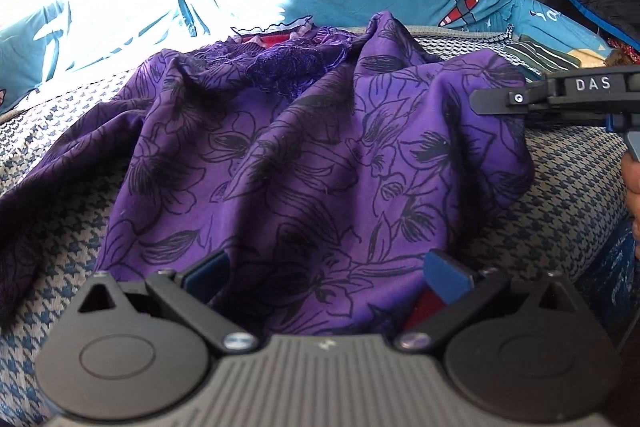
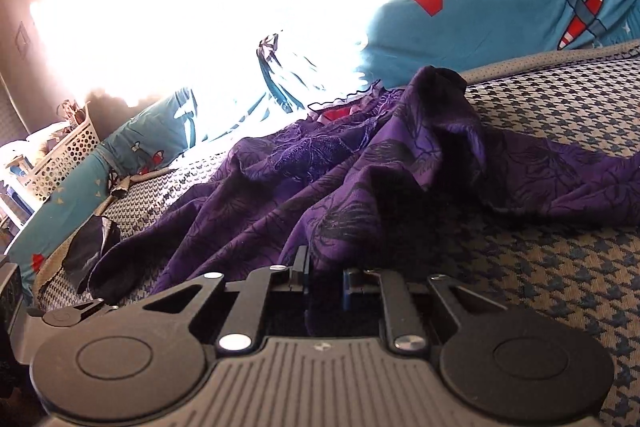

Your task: Fold clothes

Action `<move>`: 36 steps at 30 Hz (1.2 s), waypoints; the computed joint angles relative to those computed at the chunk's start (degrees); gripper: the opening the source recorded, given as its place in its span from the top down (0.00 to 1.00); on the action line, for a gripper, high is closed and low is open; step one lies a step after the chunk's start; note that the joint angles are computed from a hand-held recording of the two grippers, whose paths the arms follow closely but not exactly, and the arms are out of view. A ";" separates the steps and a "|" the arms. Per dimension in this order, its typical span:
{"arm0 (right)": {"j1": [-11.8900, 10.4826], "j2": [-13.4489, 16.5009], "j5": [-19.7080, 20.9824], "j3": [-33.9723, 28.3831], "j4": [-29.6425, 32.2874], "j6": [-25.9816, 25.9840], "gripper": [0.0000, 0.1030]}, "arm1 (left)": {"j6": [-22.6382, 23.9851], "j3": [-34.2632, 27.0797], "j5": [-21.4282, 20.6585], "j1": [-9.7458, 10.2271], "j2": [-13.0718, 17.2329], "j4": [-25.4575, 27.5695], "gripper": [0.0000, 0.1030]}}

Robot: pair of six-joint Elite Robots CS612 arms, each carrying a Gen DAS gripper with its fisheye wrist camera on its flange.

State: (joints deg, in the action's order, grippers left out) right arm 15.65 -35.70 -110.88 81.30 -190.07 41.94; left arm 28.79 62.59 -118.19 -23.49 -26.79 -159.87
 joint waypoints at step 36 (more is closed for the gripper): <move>-1.31 3.95 -0.52 -7.70 6.79 -9.17 0.54 | -15.66 -17.85 12.16 -2.23 9.39 9.06 0.00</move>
